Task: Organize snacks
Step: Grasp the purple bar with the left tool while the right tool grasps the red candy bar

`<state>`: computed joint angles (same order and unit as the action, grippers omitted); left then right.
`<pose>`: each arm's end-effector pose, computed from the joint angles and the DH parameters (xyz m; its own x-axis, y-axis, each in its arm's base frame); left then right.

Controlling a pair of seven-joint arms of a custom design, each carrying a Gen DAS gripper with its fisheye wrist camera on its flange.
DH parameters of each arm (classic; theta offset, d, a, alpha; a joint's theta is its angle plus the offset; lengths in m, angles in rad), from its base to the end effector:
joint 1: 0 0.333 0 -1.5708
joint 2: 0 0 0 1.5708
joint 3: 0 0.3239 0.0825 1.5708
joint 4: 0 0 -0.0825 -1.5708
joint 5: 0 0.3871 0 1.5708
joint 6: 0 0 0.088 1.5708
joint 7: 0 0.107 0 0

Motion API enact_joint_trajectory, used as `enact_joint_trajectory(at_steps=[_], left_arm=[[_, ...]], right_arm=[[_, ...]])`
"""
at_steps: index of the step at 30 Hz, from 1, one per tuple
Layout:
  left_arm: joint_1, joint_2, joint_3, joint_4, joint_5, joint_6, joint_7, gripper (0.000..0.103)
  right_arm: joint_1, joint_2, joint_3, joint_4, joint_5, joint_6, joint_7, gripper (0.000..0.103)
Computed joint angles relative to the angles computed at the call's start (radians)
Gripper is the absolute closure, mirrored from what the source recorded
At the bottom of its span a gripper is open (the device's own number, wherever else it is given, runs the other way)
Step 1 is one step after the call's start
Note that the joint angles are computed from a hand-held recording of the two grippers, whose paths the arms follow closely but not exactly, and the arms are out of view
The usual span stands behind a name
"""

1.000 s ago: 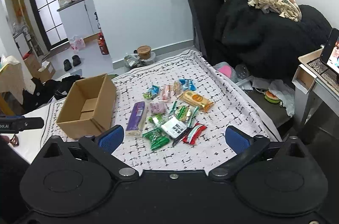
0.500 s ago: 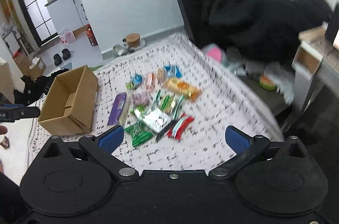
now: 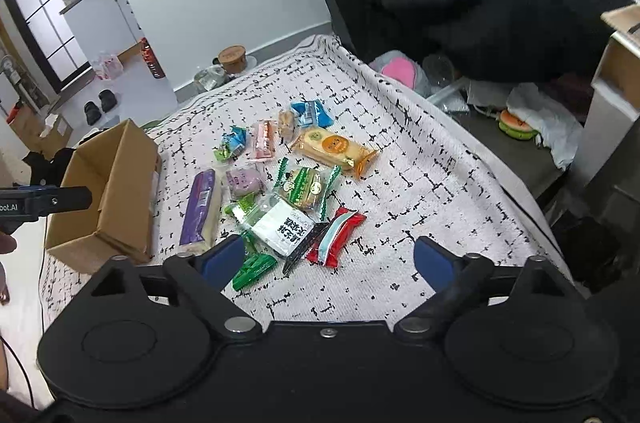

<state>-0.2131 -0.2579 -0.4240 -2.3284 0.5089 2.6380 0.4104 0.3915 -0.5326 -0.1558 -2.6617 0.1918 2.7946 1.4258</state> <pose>0.3967 -0.3224 0.4950 0.0725 -0.9875 0.1402 -0.7719 -0.1446 -0.6191 0.4060 0.0851 0.4849 0.2629 -0.9529 -0.1513 -0.7827 -0.1189 -0.6110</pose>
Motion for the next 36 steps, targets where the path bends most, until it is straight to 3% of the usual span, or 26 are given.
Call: enact_joint_trajectory(at_steps=[8, 19, 25, 28, 30, 36], left_arm=[[-0.012, 0.121, 0.034, 0.054, 0.037, 0.06, 0.036, 0.011], [-0.087, 0.254, 0.125, 0.103, 0.067, 0.095, 0.013, 0.023], [-0.119, 0.314, 0.161, 0.141, 0.07, 0.083, -0.001, 0.033], [-0.149, 0.349, 0.178, 0.177, 0.13, 0.042, -0.025, 0.036], [-0.154, 0.368, 0.185, 0.186, 0.079, 0.052, -0.003, 0.043], [-0.193, 0.425, 0.211, 0.236, 0.067, 0.013, 0.002, 0.045]], right_arm=[[-0.016, 0.098, 0.032, 0.043, 0.018, 0.016, 0.081, 0.027], [-0.045, 0.211, 0.083, 0.091, 0.02, 0.036, 0.188, 0.038], [-0.046, 0.266, 0.094, 0.11, 0.03, 0.046, 0.229, 0.046], [-0.051, 0.294, 0.102, 0.119, 0.033, 0.045, 0.24, 0.051], [-0.059, 0.312, 0.11, 0.126, 0.027, 0.044, 0.249, 0.057], [-0.083, 0.366, 0.123, 0.154, 0.029, 0.033, 0.273, 0.064]])
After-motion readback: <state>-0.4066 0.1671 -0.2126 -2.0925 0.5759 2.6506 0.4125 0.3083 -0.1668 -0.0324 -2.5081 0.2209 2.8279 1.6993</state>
